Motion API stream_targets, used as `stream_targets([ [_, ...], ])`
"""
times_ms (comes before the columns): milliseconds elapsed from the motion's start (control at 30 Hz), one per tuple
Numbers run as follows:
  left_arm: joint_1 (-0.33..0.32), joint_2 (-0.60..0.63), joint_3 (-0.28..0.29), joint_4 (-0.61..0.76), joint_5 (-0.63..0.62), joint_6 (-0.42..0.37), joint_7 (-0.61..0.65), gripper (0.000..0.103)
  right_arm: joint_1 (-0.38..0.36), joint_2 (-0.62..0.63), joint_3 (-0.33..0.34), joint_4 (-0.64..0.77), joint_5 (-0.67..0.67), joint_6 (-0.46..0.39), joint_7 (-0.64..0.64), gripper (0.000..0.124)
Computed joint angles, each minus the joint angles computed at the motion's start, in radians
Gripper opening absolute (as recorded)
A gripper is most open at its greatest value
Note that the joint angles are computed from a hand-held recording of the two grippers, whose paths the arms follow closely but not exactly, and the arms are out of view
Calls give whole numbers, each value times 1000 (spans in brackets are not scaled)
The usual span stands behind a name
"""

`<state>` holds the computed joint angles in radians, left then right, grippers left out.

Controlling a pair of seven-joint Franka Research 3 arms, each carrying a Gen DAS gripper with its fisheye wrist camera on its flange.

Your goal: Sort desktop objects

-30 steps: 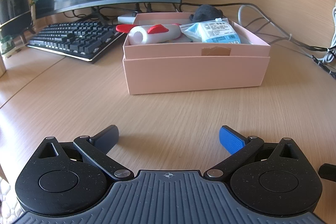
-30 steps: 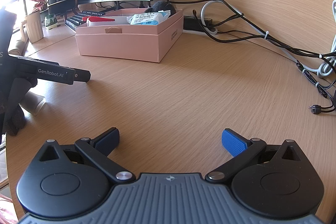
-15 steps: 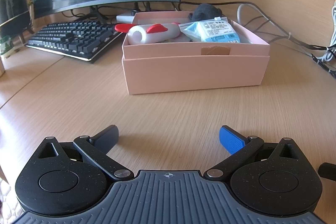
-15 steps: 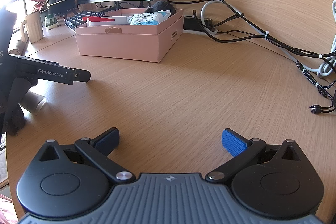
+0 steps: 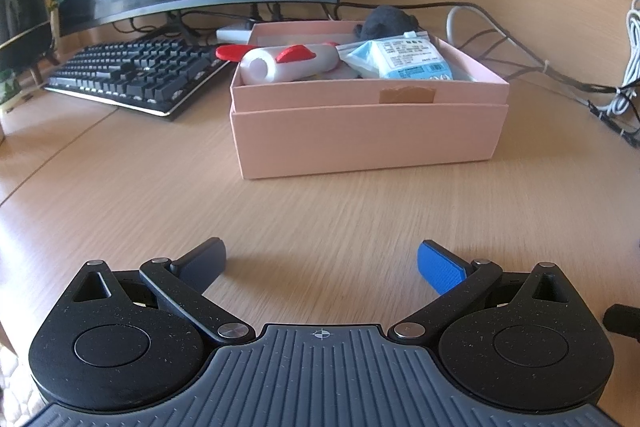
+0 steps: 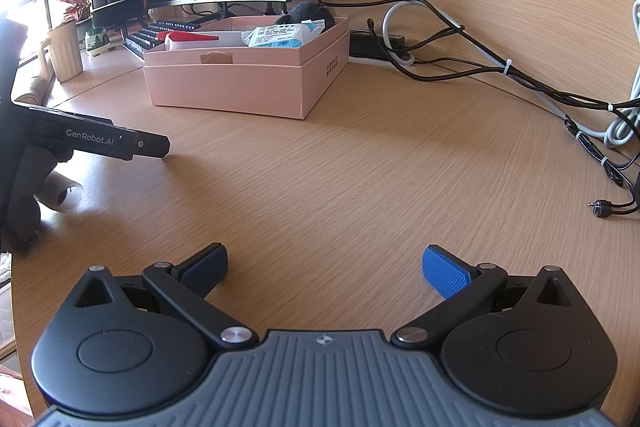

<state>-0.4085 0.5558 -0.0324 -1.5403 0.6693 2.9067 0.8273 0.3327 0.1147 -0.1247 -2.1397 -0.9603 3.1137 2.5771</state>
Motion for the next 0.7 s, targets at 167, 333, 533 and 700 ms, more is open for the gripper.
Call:
stream_targets([
  [167, -12, -6, 12, -4, 8, -10, -17, 103, 1, 0, -1, 0, 1, 0, -1, 103],
  [333, -31, -39, 33, -51, 58, -5, -89, 103, 1, 0, -1, 0, 0, 0, 0, 103],
  [533, -18, -40, 20, -53, 78, -2, -104, 103, 1, 0, -1, 0, 0, 0, 0, 103],
  [700, -13, -40, 14, -52, 82, -4, -106, 103, 0, -1, 0, -1, 1, 0, -1, 103],
])
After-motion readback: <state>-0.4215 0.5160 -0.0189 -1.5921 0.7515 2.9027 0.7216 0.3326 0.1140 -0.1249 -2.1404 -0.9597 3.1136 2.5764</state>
